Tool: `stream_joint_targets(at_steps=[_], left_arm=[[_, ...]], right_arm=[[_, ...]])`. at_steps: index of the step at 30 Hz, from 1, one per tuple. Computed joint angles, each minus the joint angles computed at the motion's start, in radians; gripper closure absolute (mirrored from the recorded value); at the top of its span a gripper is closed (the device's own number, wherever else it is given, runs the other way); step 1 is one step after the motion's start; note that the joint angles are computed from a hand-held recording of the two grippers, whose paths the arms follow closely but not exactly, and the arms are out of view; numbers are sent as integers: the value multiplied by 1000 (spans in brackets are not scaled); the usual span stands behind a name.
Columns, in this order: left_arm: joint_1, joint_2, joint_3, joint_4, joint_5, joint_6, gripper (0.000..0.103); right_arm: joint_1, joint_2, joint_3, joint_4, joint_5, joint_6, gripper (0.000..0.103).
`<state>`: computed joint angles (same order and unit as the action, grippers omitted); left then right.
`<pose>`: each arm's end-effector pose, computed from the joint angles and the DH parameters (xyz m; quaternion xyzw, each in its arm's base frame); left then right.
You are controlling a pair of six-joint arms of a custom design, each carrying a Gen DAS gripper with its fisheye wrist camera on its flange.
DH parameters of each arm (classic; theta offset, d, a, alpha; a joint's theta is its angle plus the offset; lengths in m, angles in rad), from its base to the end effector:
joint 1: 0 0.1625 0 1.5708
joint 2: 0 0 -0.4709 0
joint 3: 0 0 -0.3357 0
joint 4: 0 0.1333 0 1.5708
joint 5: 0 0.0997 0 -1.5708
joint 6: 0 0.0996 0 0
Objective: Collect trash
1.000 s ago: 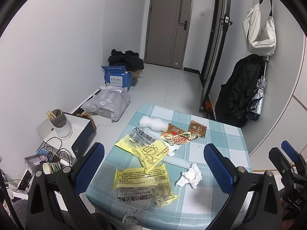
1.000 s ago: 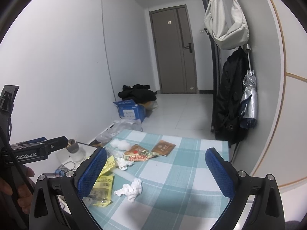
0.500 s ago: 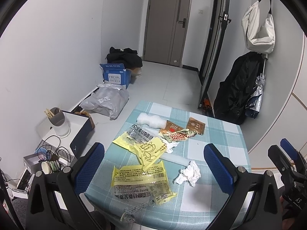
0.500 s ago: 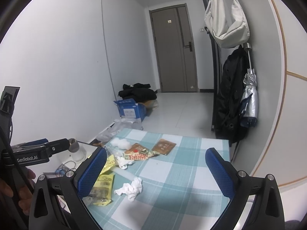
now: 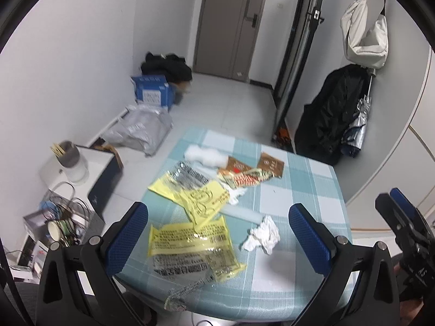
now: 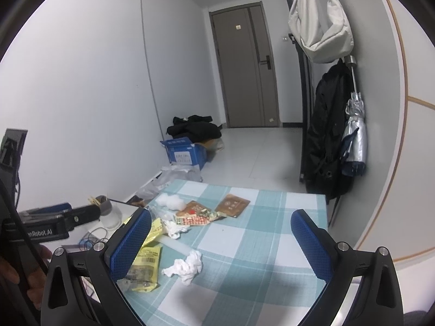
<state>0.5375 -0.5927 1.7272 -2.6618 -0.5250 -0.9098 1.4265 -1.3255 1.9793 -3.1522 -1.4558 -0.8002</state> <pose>-0.4287 -0.5110 0.0671 0.0643 0.8639 -0.4017 0.2972 0.0685 -0.5352 0.4356 0.3119 -0.8370 0.4211 0.1574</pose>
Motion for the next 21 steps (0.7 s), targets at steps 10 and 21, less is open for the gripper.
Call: stream_joint_targets(at_steps=[10, 21], left_arm=[[101, -53, 40, -18, -222, -21, 1], [188, -57, 21, 113, -393, -60, 1]], right_arm=[[31, 67, -49, 14, -67, 27, 0], [64, 144, -124, 131, -145, -2, 0]])
